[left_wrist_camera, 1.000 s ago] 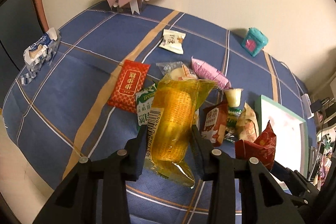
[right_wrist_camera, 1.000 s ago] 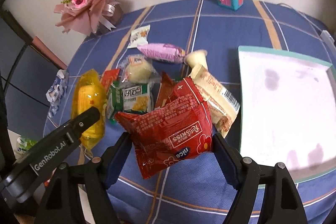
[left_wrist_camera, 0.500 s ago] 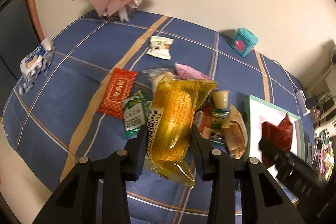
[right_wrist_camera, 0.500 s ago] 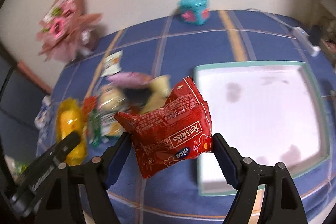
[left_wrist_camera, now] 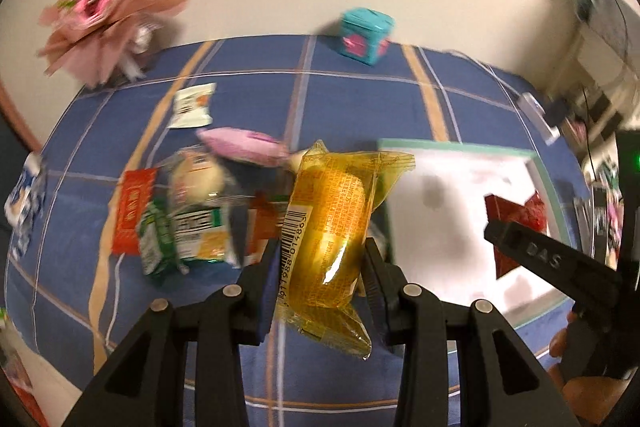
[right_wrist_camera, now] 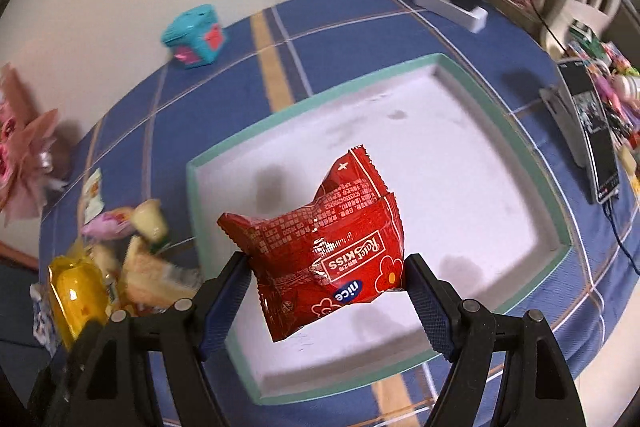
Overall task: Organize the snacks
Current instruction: 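Carry both bags over the white tray and open both tools to drop them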
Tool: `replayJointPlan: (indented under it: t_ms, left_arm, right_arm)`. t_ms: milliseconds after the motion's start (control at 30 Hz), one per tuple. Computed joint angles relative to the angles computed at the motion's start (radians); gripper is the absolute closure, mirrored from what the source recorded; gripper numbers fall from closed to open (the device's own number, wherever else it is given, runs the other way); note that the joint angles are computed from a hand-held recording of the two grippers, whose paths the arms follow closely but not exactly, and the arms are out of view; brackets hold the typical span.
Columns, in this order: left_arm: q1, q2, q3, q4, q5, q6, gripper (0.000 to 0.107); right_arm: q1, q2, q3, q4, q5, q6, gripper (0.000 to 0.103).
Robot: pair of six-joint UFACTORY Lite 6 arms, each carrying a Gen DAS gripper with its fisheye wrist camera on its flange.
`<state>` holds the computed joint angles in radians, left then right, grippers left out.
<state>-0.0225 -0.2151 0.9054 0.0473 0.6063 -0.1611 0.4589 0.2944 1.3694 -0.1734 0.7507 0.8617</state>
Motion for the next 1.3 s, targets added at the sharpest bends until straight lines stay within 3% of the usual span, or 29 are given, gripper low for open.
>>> replayJointPlan:
  t_ms: [233,667,1100,1200,1267,1300]
  left_arm:
    - [-0.157,0.199,0.122,0.105,-0.021,-0.136,0.066]
    - [-0.253,0.526,0.370,0.147,-0.068,-0.214,0.066]
    - [-0.240,0.647,0.484,0.157,-0.070,-0.209,0.066]
    - [-0.238,0.645,0.485,0.157,-0.064,-0.210,0.059]
    - [-0.233,0.639,0.485,0.148,-0.055,-0.208,0.045]
    - [-0.231,0.635,0.483,0.146,-0.051,-0.208,0.045]
  right_arm:
    - [-0.040,0.012,-0.015,-0.015,-0.037,-0.011,0.022]
    - [-0.138,0.121,0.080,-0.034,-0.051,-0.040,0.022]
    - [-0.186,0.239,0.208,-0.007,-0.063,-0.115,0.020]
    - [-0.183,0.242,0.215,-0.018,-0.058,-0.101,0.017]
    - [-0.184,0.245,0.220,-0.005,-0.048,-0.109,0.017]
    - [-0.189,0.250,0.228,0.004,-0.044,-0.125,0.016]
